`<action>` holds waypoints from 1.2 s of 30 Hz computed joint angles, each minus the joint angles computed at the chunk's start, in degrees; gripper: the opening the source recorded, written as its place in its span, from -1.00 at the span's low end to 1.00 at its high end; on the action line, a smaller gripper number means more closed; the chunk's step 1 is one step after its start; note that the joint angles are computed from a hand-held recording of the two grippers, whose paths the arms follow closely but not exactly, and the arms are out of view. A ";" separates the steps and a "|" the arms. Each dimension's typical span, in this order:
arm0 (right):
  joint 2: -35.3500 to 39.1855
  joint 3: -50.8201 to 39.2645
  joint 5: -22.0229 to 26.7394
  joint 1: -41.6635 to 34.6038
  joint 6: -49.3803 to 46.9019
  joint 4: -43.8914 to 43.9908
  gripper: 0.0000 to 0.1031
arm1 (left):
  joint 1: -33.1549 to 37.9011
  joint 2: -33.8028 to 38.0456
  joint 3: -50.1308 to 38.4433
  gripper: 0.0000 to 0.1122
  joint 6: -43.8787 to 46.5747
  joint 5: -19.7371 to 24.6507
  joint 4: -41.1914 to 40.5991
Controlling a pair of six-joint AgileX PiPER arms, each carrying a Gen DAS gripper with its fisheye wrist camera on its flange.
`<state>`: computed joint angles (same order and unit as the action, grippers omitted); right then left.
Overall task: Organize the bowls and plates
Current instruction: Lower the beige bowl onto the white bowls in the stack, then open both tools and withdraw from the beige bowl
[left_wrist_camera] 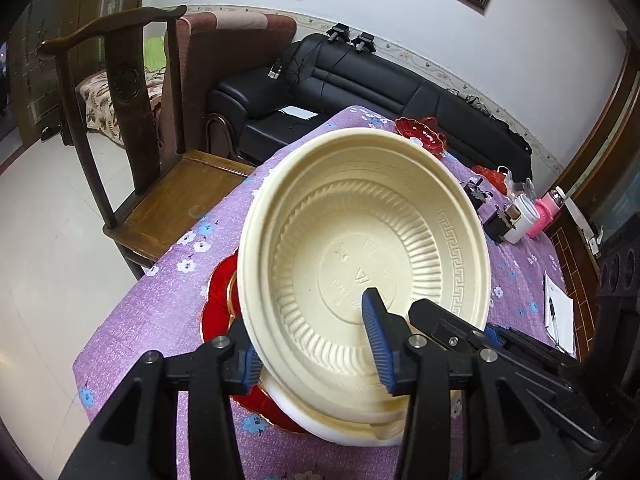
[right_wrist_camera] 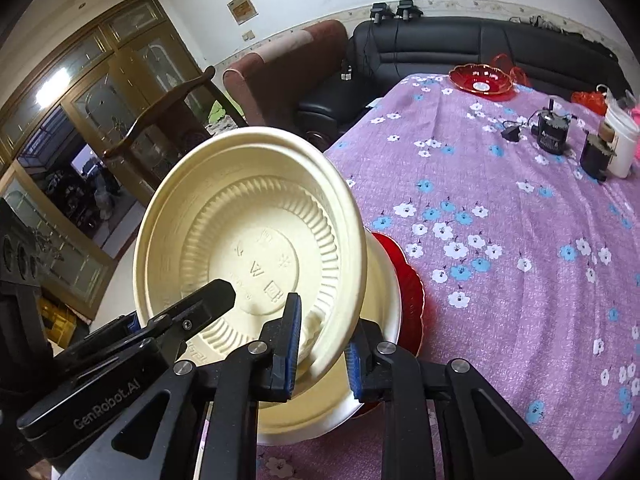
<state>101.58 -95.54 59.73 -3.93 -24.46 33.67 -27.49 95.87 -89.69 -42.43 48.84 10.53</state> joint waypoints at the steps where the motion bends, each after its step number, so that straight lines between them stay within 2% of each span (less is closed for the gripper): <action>1: -0.15 0.17 -0.34 0.11 -0.09 -0.14 -0.55 | 0.15 -0.11 0.07 -0.18 0.45 0.00 -0.39; 6: -1.25 1.03 -2.64 1.35 0.77 -3.23 -0.56 | 0.20 -1.18 0.48 -0.04 1.91 -0.42 -1.30; 8: -1.60 1.24 -3.86 2.04 1.99 -5.67 -0.57 | 0.68 -2.50 1.58 0.22 2.10 -1.75 -1.71; 9: -1.47 1.09 -3.67 2.03 2.27 -5.86 -0.57 | 0.90 -3.39 2.30 0.27 1.66 -2.53 -1.54; 13: -0.61 0.25 -3.61 1.84 3.87 -6.81 -0.57 | 1.52 -6.42 3.94 0.29 -0.67 -3.69 0.09; 16: -1.48 1.44 -4.63 1.22 1.99 -4.23 -0.56 | 1.38 -9.02 5.67 0.30 -4.16 -4.30 3.26; 17: -1.92 2.03 -5.25 1.12 1.56 -3.40 -0.52 | 1.32 -9.71 6.37 0.32 -5.15 -4.61 4.30; 18: -2.27 2.46 -5.76 1.05 1.25 -2.62 -0.36 | 0.88 -10.69 7.21 0.34 -7.02 -4.70 6.28; 19: -2.70 3.06 -6.25 0.86 0.67 -1.54 -0.12 | 0.37 -11.64 8.07 0.37 -8.87 -4.74 8.31; 21: -3.62 4.24 -7.38 0.86 0.01 -0.47 0.10 | -0.54 -13.42 9.96 0.40 -11.90 -5.11 11.90; 25: -6.28 7.39 -10.75 1.07 -0.80 -0.06 0.17 | -3.83 -16.21 13.44 0.44 -20.45 -4.81 21.25; 28: -8.94 10.58 -14.49 0.50 -3.85 2.66 0.25 | -6.75 -17.10 14.74 0.44 -26.29 -2.83 28.18; 31: -11.35 13.28 -16.84 -0.21 -5.97 4.89 0.27 | -11.27 -17.36 15.50 0.45 -32.71 1.81 36.57; 36: -17.05 20.07 -20.14 -3.45 -11.57 11.30 0.35 | -21.85 -17.29 18.37 0.69 -47.95 15.82 54.35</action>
